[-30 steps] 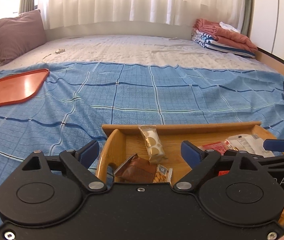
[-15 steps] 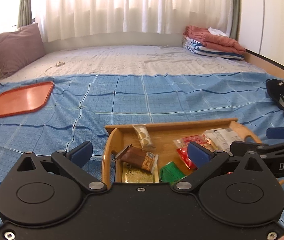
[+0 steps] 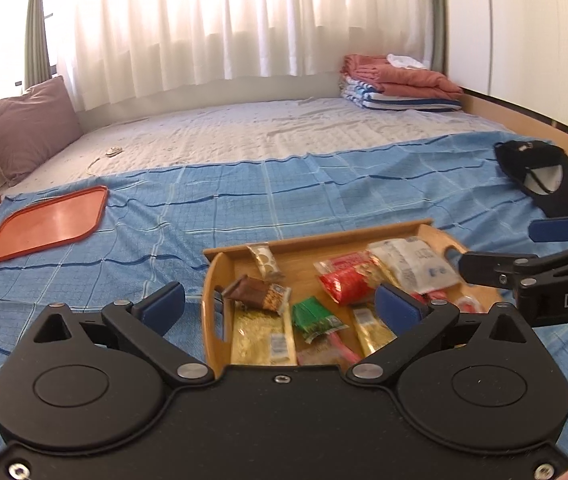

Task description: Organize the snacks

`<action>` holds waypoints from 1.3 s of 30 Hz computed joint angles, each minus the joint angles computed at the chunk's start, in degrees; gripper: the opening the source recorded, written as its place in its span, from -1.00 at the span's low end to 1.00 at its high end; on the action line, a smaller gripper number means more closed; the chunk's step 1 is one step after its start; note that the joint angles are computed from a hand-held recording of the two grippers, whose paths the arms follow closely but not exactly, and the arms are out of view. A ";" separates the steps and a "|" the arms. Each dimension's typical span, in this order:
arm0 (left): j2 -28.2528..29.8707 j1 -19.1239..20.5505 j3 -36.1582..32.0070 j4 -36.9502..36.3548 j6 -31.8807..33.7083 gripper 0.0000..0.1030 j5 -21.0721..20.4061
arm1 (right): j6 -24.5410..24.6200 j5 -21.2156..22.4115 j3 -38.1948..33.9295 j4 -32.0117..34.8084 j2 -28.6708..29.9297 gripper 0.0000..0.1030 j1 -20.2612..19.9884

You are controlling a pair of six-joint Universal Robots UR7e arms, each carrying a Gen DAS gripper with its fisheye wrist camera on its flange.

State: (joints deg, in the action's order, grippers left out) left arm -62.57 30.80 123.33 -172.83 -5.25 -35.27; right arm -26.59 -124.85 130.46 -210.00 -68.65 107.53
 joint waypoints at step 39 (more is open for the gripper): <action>-11.05 -10.02 20.47 10.83 -28.47 0.98 0.22 | 0.34 0.62 19.77 -26.09 4.43 1.00 -0.79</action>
State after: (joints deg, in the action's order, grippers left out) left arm -73.62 20.78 143.80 -162.00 -33.72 -35.05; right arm -26.26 -124.23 150.23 -236.10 -64.23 106.74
